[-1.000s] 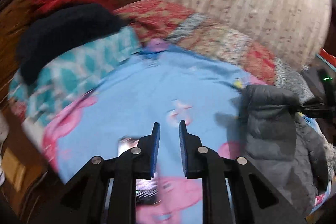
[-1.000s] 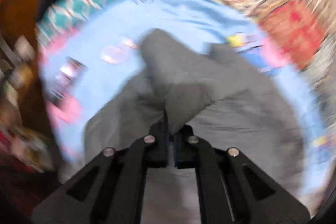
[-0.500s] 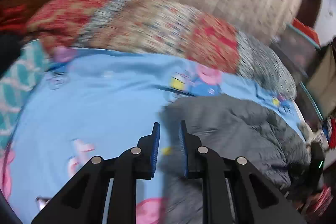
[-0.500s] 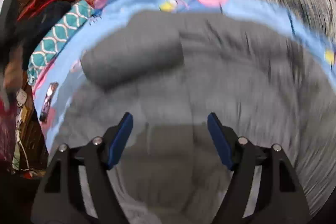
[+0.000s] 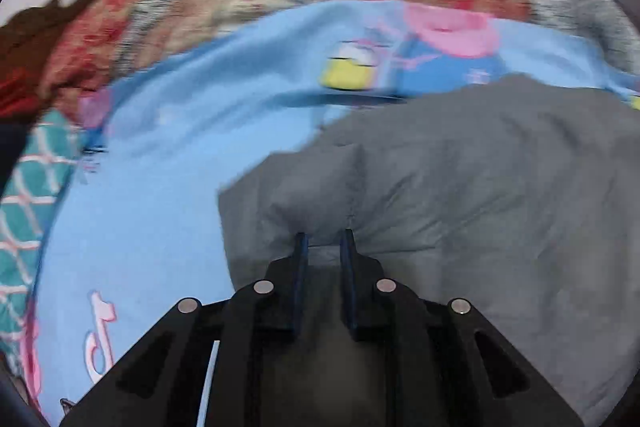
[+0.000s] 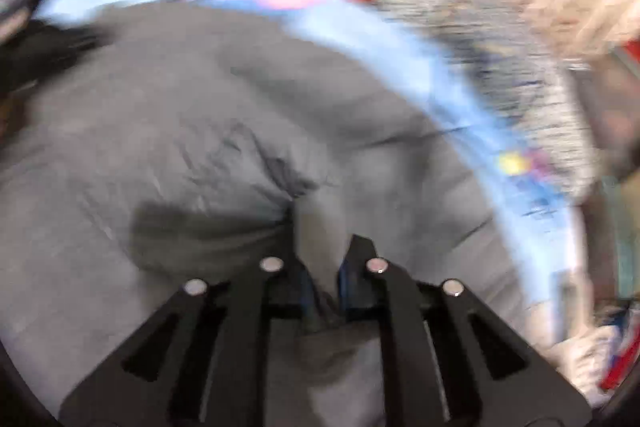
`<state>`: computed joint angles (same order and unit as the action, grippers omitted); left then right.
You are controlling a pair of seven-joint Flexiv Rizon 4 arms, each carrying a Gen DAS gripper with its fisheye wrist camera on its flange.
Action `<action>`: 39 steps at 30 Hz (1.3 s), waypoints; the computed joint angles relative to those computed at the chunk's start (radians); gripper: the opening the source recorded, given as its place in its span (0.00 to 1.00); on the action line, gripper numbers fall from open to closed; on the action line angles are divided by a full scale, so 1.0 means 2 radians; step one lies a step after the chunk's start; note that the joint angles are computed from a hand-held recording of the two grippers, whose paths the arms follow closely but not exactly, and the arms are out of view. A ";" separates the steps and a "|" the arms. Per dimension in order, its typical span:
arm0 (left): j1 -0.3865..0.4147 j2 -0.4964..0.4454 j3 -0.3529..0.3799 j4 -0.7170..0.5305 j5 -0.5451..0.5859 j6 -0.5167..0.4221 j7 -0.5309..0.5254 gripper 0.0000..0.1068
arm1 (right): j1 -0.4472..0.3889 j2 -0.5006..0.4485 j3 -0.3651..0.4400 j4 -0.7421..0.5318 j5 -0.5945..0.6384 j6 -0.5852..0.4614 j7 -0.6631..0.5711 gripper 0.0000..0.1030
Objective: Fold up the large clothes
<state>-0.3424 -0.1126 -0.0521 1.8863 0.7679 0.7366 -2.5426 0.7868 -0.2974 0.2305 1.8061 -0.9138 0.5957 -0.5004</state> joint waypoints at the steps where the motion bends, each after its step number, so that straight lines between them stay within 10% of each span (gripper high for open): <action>1: -0.006 -0.006 -0.001 -0.010 0.021 -0.027 -0.020 0.00 | -0.003 -0.007 -0.011 -0.007 0.005 0.005 0.015 0.50; 5: -0.018 -0.023 0.001 -0.029 0.058 -0.072 -0.061 0.00 | 0.046 0.025 -0.109 0.043 0.038 0.130 0.132 0.54; 9: -0.026 -0.025 0.001 -0.032 0.075 -0.075 -0.067 0.00 | 0.034 0.041 -0.118 0.096 -0.046 0.278 0.279 0.54; 12: -0.032 -0.017 -0.002 -0.035 0.076 -0.092 -0.061 0.00 | 0.027 -0.011 -0.078 0.058 0.102 0.221 0.168 0.55; 18: -0.034 0.090 -0.023 0.009 0.079 -0.056 -0.121 0.00 | 0.034 -0.018 -0.060 0.028 0.116 0.156 0.165 0.58; 25: -0.036 0.173 -0.057 0.075 0.014 -0.008 -0.089 0.00 | -0.054 0.156 0.053 0.198 -0.079 0.274 0.363 0.63; 27: -0.042 0.182 -0.066 0.097 -0.016 -0.002 -0.063 0.00 | -0.075 0.217 0.131 0.229 -0.044 0.202 0.360 0.64; 32: -0.056 0.196 -0.101 0.145 -0.085 -0.004 -0.034 0.00 | -0.060 0.295 0.321 0.208 0.073 -0.199 0.263 0.69; 37: -0.059 0.210 -0.127 0.178 -0.144 0.004 -0.028 0.00 | 0.057 0.294 0.275 0.219 0.193 -0.361 0.218 0.71; 39: -0.061 0.222 -0.137 0.183 -0.153 -0.002 -0.027 0.00 | 0.085 0.338 0.217 0.241 0.259 -0.322 0.194 0.03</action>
